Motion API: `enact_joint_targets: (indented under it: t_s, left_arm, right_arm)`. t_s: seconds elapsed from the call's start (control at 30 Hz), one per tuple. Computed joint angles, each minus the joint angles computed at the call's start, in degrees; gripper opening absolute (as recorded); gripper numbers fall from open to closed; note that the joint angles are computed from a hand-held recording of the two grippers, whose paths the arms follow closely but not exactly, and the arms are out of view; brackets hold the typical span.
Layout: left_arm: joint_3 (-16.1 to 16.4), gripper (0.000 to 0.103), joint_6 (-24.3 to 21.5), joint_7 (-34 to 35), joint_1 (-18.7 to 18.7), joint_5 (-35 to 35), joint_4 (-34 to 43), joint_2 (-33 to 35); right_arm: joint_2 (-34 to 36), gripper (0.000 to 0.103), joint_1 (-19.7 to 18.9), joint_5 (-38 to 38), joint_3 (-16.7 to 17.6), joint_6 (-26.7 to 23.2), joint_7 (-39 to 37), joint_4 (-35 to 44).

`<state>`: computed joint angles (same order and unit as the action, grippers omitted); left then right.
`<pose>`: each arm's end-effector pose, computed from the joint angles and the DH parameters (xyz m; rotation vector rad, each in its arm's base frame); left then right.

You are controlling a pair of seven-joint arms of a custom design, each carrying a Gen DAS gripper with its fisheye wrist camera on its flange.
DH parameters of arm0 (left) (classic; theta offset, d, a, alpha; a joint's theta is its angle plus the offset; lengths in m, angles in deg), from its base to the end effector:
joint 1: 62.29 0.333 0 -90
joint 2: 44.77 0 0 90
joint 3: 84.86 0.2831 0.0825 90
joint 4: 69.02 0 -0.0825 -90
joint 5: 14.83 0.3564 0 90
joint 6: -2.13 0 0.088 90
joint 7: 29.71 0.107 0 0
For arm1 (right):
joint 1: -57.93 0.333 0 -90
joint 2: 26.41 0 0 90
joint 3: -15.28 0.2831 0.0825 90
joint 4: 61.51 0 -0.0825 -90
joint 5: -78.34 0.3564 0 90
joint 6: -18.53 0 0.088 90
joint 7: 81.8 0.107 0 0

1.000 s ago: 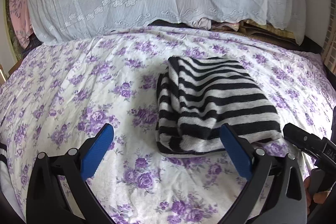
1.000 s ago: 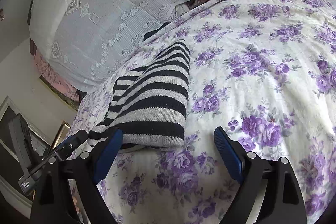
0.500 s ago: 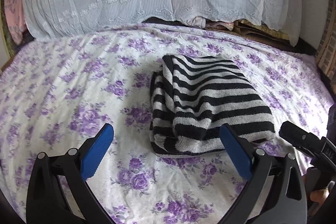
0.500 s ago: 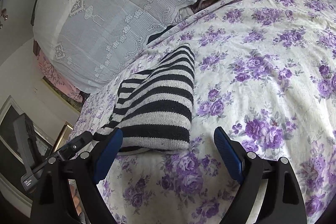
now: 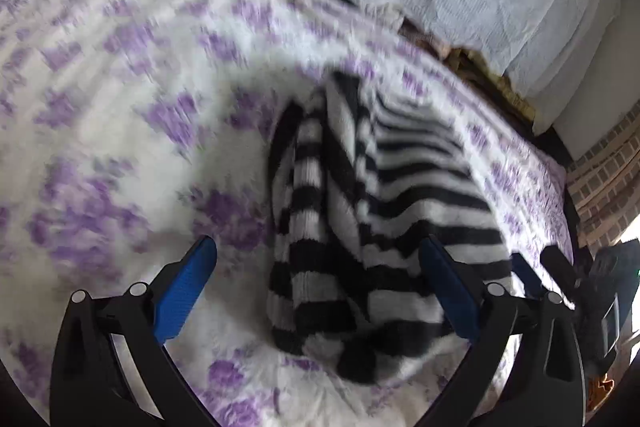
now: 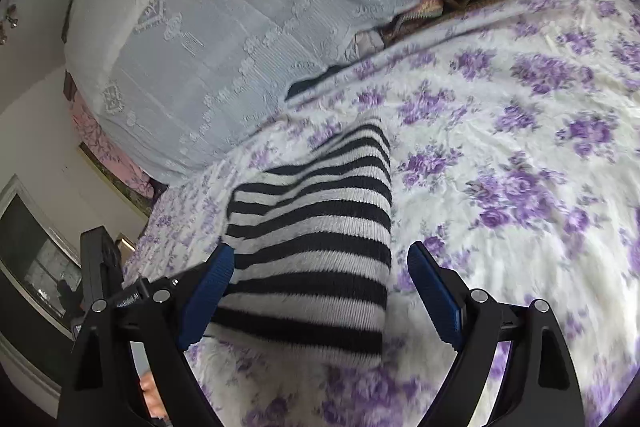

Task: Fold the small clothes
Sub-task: 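Grasp the striped sweater bundle with the right gripper while the left gripper approaches it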

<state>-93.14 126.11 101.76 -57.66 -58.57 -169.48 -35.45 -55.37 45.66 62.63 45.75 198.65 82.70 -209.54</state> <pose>0.6029 -0.0612 0.4858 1.5464 -2.3843 1.0915 0.4009 0.1777 0.5046 -0.9757 1.9134 -0.4302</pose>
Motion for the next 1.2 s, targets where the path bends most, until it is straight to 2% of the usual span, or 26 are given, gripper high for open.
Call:
enact_joint_targets:
  t_s: [0.07,0.1,0.2,0.37,0.47,0.57,0.63,0.7,0.73,0.83,0.93,1.0,1.07,1.13,1.17,1.2]
  left_arm:
    - [-0.2,0.099,1.2,-0.9,-0.5,1.3,-0.1,1.2]
    - [-0.3,0.098,1.7,-0.7,-0.5,1.5,-0.5,0.7]
    - [-0.3,0.098,0.0,-0.7,0.0,0.3,0.2,0.8]
    - [-0.2,0.098,-7.5,1.1,2.5,-6.1,3.3,1.9]
    - [-0.2,0.098,-5.1,0.3,1.5,-4.3,2.8,1.6]
    - [-0.1,0.098,-3.8,-3.1,0.6,-0.6,3.6,3.0]
    - [-0.3,0.098,-2.7,-2.6,0.8,-0.8,2.6,2.3]
    - [-0.6,0.098,-1.6,-0.9,1.1,-2.6,1.2,0.8]
    - [-0.5,0.098,-1.5,0.2,1.3,-3.7,0.8,0.4]
    - [-0.2,0.098,-1.3,1.9,1.4,-5.9,0.4,-0.4]
    - [0.2,0.098,-2.1,-0.2,1.1,-4.2,1.0,0.5]
    - [0.2,0.098,1.2,-0.5,0.5,-3.0,-0.9,-0.8]
    - [-0.1,0.098,6.3,2.6,-0.1,-4.4,-3.4,-3.3]
    - [-0.3,0.098,13.4,4.6,-1.7,-3.8,-5.3,-5.1]
    - [-0.5,0.098,18.4,4.4,-2.8,-2.4,-6.2,-5.6]
    - [-0.6,0.098,21.6,2.8,-3.7,-0.2,-6.1,-5.2]
  right_arm:
    - [4.0,0.089,1.3,0.5,-1.4,-0.6,-0.6,1.1]
    - [6.1,0.090,3.9,1.4,-3.8,-1.0,-1.5,1.2]
    - [6.0,0.091,6.2,2.0,-6.4,2.0,-2.0,-0.1]
    - [5.0,0.091,4.7,4.2,-4.3,4.8,-2.5,-1.7]
    - [4.7,0.091,4.0,6.7,-3.4,7.1,-3.3,-2.8]
    - [4.6,0.091,4.3,8.8,-3.4,6.9,-5.1,-3.0]
    - [3.8,0.091,1.7,10.2,-0.5,6.7,-5.2,-3.0]
    - [-0.6,0.091,-5.5,10.8,6.7,5.6,-3.1,-3.5]
    - [-2.0,0.091,-7.3,10.6,8.5,5.5,-2.5,-3.7]
    - [-5.7,0.091,-11.2,9.0,12.2,3.3,-1.2,-3.1]
    - [-9.3,0.091,-14.5,5.8,15.6,0.0,0.3,-1.7]
    - [-11.3,0.091,-16.3,2.8,17.6,-3.2,0.5,0.3]
    - [-10.4,0.088,-18.5,-1.3,19.7,-8.2,-1.4,5.2]
    - [-6.9,0.081,-21.3,-5.8,21.8,-12.8,-4.4,11.1]
    - [-5.0,0.074,-23.0,-7.7,23.0,-15.1,-5.2,14.1]
    - [-3.0,0.061,-24.6,-9.2,24.2,-16.9,-5.6,16.7]
